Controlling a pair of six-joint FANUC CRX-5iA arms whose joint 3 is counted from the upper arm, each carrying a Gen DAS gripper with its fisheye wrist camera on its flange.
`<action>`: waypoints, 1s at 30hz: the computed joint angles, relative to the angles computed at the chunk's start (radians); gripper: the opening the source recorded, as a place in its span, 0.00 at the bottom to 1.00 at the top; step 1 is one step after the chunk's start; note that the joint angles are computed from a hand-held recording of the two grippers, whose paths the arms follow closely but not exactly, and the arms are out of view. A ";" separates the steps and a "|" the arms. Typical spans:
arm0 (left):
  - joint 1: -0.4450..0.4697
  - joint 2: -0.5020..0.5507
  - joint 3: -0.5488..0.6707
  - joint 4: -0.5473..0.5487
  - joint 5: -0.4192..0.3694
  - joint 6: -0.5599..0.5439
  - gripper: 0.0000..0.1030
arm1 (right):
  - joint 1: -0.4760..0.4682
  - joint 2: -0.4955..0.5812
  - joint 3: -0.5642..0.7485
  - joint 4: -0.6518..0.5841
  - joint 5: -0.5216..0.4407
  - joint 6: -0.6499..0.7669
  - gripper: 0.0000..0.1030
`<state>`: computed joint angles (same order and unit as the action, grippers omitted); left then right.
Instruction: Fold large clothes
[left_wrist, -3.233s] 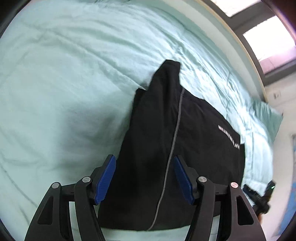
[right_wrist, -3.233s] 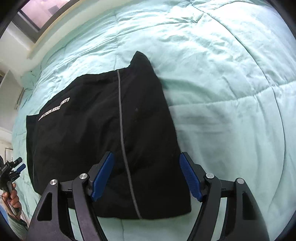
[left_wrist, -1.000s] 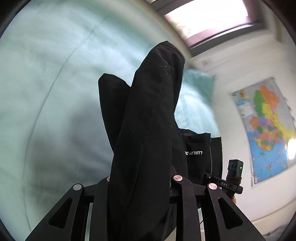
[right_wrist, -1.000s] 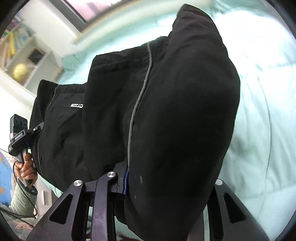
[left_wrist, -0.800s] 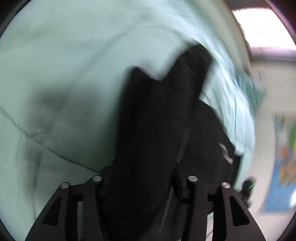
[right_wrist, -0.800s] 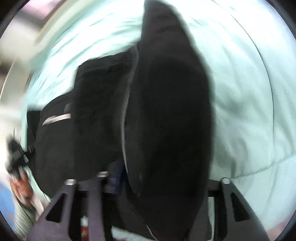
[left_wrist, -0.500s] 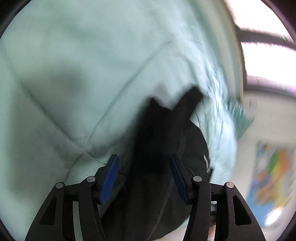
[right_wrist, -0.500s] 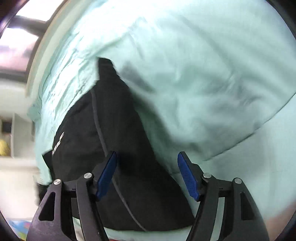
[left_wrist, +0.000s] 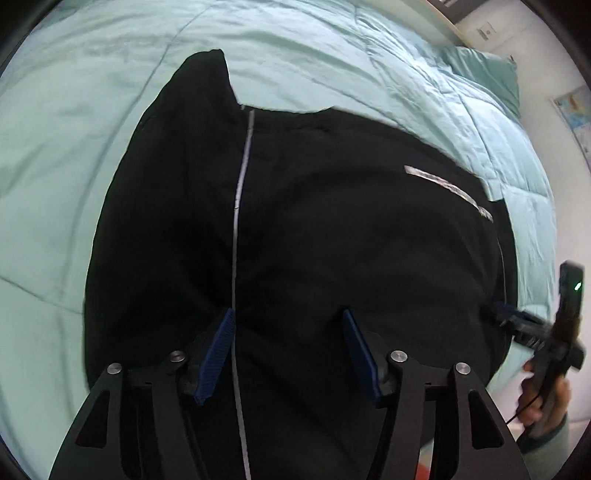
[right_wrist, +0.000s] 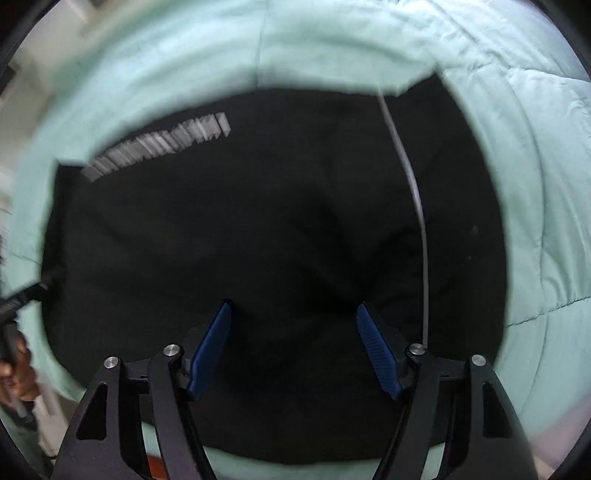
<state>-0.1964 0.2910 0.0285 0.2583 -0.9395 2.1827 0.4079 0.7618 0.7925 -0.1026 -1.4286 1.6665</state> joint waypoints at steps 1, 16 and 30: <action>0.007 0.001 -0.008 0.010 0.007 0.008 0.62 | 0.013 -0.003 -0.028 0.026 0.033 -0.009 0.73; -0.105 0.047 0.427 -0.364 -0.367 0.145 0.62 | 0.025 -0.057 0.115 0.019 -0.077 -0.140 0.74; -0.224 0.214 1.042 -0.605 -0.690 0.136 0.62 | 0.074 -0.195 0.130 0.115 0.034 -0.166 0.74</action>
<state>-0.4200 0.5049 1.0703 -0.3470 -1.6299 2.3187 0.4815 0.5669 0.9229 0.0120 -1.3951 1.5009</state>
